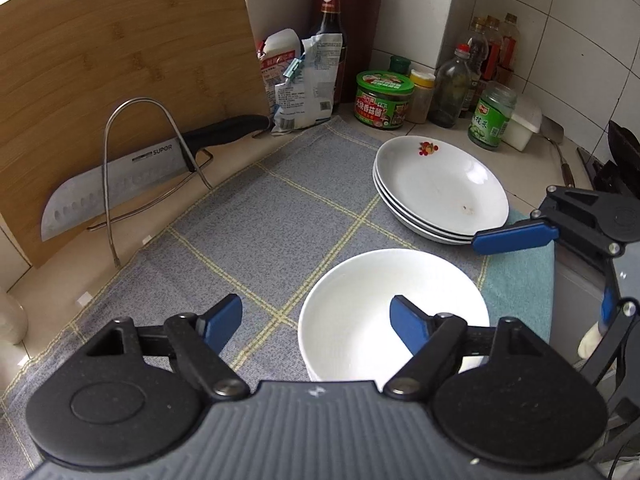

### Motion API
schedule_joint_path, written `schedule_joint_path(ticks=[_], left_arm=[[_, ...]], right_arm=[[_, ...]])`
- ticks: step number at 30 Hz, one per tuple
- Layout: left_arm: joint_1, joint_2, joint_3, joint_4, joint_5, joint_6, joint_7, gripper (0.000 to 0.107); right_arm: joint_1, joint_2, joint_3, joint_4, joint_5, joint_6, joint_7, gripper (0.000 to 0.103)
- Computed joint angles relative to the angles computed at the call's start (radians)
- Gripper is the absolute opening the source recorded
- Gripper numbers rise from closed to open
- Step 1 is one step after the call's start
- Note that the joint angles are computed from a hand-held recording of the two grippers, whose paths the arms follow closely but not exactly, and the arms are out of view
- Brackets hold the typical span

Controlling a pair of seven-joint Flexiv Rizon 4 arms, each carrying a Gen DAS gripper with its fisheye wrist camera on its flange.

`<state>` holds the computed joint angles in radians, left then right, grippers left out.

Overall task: Organize plates and bowls
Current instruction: 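Lower the bowl into the nested bowls and open the right gripper, then pull the right gripper back from the three-bowl stack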

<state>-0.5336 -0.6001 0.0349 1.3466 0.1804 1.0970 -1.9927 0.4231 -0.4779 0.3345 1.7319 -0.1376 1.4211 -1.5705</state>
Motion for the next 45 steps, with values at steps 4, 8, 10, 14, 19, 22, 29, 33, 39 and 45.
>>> schedule_joint_path(ticks=[4,8,10,14,19,22,29,33,39,45], left_arm=[[-0.031,0.022,0.038,0.025,0.045,0.019,-0.069,0.082],[-0.073,0.050,0.083,0.051,0.119,0.030,-0.171,0.085],[-0.096,0.065,0.105,0.064,0.166,0.035,-0.233,0.086],[-0.151,0.092,0.144,0.068,0.287,0.009,-0.366,0.093],[-0.215,0.123,0.168,0.069,0.430,-0.052,-0.567,0.100],[-0.258,0.133,0.177,0.057,0.506,-0.124,-0.700,0.101],[-0.345,0.135,0.158,-0.010,0.646,-0.379,-0.916,0.102],[-0.345,0.128,0.109,-0.048,0.669,-0.484,-0.937,0.102],[-0.301,0.110,0.011,-0.100,0.641,-0.558,-0.884,0.102],[-0.297,0.085,-0.019,-0.150,0.594,-0.626,-0.841,0.102]], right_arm=[[0.022,0.001,-0.043,0.009,-0.012,0.012,0.050,0.103],[0.011,-0.002,-0.041,0.020,-0.004,0.017,0.081,0.103],[-0.001,-0.001,-0.029,0.024,0.005,0.013,0.090,0.103],[-0.013,0.000,-0.022,0.041,0.013,0.038,0.100,0.103],[-0.025,0.007,-0.029,0.065,0.030,0.081,0.148,0.103],[-0.079,0.007,0.026,0.072,0.049,0.088,0.133,0.103],[-0.175,0.008,0.133,0.076,0.111,0.074,0.050,0.103],[-0.232,0.018,0.206,0.068,0.164,0.035,-0.034,0.103],[-0.149,0.078,0.114,0.071,0.179,-0.079,-0.031,0.103],[-0.020,0.138,-0.033,0.121,0.098,-0.113,0.097,0.103]])
